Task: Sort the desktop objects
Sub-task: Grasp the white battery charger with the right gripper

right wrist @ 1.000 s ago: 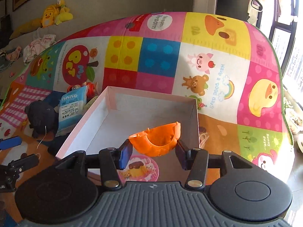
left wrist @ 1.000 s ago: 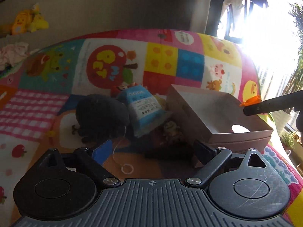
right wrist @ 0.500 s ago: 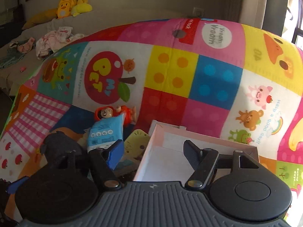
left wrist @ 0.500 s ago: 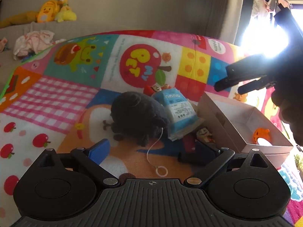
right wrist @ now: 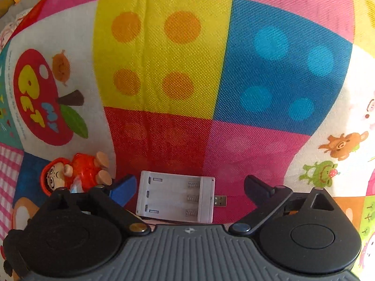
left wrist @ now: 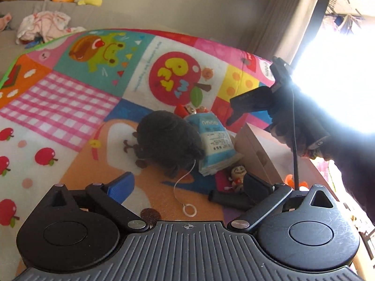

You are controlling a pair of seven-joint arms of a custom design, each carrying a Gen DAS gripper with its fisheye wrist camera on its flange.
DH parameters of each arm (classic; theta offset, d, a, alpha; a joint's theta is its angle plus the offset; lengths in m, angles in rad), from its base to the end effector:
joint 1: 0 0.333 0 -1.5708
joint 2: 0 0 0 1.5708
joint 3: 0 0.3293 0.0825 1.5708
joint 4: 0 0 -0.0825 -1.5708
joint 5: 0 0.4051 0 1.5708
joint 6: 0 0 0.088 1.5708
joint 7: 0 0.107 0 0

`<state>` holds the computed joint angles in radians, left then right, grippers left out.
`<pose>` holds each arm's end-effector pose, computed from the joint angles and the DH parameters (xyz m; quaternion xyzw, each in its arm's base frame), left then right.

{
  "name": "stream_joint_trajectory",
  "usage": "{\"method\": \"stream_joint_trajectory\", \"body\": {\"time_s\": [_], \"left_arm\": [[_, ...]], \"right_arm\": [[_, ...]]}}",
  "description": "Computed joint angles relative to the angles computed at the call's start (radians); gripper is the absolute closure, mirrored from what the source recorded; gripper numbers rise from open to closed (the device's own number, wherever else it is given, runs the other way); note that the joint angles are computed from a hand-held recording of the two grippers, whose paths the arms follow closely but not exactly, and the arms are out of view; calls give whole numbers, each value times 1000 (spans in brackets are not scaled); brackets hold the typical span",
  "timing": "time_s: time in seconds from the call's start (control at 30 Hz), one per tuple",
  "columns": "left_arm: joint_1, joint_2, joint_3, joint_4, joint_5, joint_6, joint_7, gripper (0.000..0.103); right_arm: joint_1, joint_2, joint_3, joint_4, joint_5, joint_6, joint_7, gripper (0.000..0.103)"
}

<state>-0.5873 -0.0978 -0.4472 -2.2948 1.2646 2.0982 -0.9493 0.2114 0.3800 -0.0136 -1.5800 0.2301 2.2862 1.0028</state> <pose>0.3054 -0.4280 0.4072 -0.7807 0.3565 -0.3996 0.3221 0.7073 0.1485 0.4582 -0.8789 0.4387 -0.0793 0.1699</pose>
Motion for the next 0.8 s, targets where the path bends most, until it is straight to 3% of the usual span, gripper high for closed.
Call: {"method": "stream_joint_trajectory", "body": {"time_s": [0.07, 0.1, 0.13, 0.2, 0.33, 0.4, 0.5, 0.6, 0.8], "left_arm": [[-1, 4, 0, 4, 2, -1, 6, 1], [-1, 6, 1, 5, 2, 2, 9, 1], [0, 8, 3, 6, -1, 7, 12, 1], [1, 12, 5, 8, -8, 11, 15, 1], [4, 17, 11, 8, -20, 23, 21, 1], [6, 20, 15, 7, -26, 37, 27, 1], [9, 25, 18, 7, -27, 52, 39, 1], [8, 32, 17, 13, -20, 53, 57, 1], [-6, 50, 12, 30, -17, -10, 66, 1]], "right_arm": [[14, 25, -4, 30, -28, -59, 24, 5], [24, 22, -7, 19, -43, -47, 32, 5], [33, 11, -7, -7, -59, -17, 29, 13], [19, -16, 14, -44, -18, 15, -25, 22], [-12, -116, 53, -157, 107, 108, -176, 22], [-33, -170, 63, -196, 196, 105, -247, 22], [-76, -270, 56, -247, 355, 13, -367, 23], [-117, -408, 9, -347, 472, -94, -523, 23], [-207, -627, -130, -544, 523, -324, -737, 24]]}}
